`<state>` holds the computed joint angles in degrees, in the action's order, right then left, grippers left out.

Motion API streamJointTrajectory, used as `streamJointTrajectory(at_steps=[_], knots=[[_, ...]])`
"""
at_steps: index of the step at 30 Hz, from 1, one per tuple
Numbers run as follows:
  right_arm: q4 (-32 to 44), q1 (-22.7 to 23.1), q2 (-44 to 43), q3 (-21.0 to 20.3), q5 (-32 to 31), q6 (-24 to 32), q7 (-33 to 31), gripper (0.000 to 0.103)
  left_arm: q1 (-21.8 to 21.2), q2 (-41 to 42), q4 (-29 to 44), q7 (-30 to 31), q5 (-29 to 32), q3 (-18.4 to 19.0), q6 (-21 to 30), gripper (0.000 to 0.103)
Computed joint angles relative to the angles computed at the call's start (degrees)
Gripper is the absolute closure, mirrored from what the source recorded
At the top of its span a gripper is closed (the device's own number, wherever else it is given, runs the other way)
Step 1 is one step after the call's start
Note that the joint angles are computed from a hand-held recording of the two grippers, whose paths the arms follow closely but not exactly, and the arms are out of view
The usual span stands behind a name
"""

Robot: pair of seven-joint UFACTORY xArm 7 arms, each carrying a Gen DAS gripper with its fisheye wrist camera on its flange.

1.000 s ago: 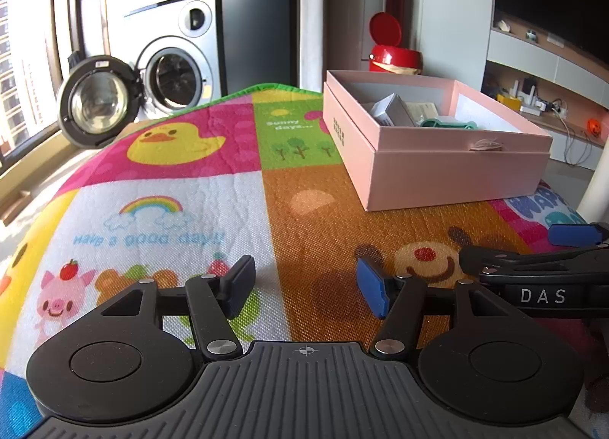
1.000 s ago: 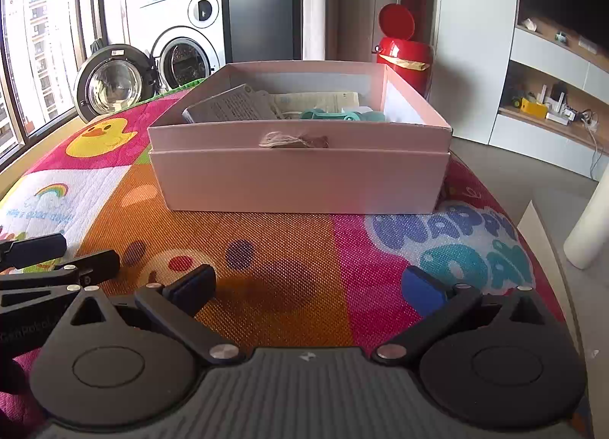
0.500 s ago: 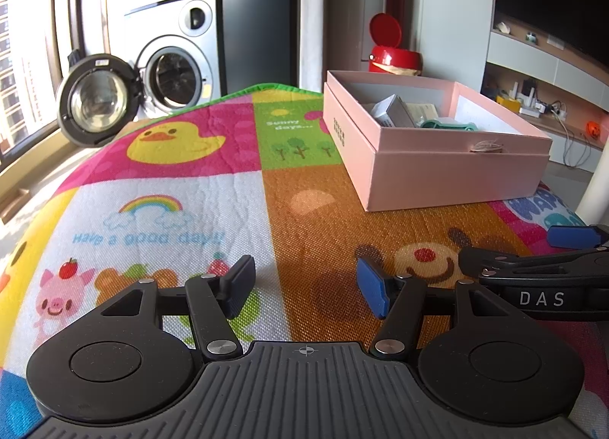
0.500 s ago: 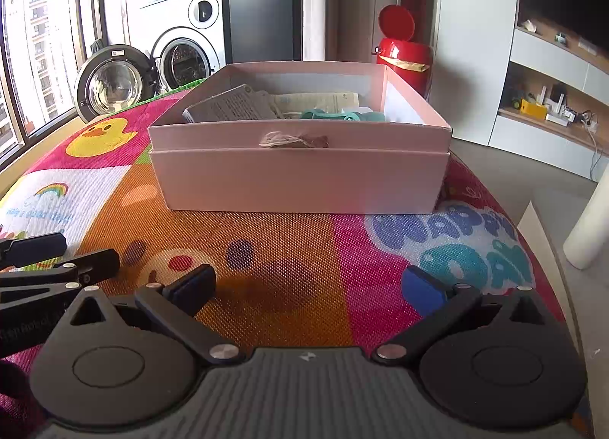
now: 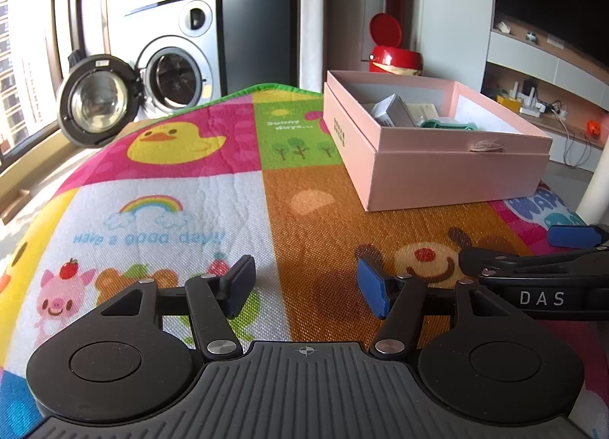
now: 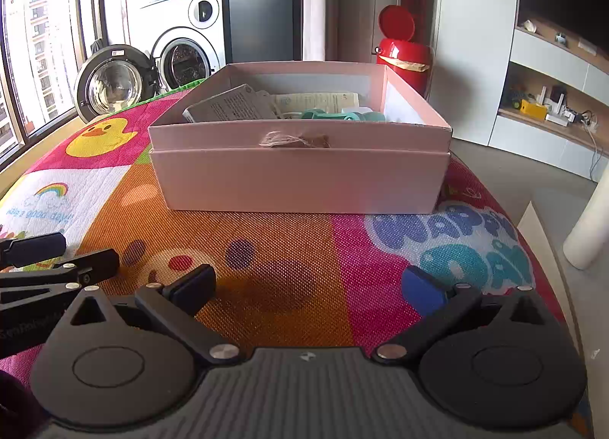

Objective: Organize rigid objects

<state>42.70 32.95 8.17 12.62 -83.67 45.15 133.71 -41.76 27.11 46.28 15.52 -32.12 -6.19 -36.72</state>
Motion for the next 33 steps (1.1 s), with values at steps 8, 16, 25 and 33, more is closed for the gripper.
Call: streamJointTrajectory(at_steps=[8, 16, 25, 33], knots=[[0.02, 0.04, 0.04, -0.01, -0.02, 0.03, 0.05, 0.0, -0.51, 0.05, 0.11, 0.58, -0.57, 0.37, 0.01, 0.038], [0.06, 0.04, 0.08, -0.03, -0.02, 0.02, 0.04, 0.0, -0.04, -0.05, 0.05, 0.08, -0.22, -0.12, 0.08, 0.038], [0.06, 0.06, 0.08, -0.02, 0.02, 0.05, 0.02, 0.0, -0.52, 0.07, 0.23, 0.44, -0.78, 0.09, 0.07, 0.038], [0.06, 0.07, 0.08, -0.02, 0.02, 0.05, 0.02, 0.0, -0.49, 0.07, 0.23, 0.38, -0.74, 0.07, 0.07, 0.038]])
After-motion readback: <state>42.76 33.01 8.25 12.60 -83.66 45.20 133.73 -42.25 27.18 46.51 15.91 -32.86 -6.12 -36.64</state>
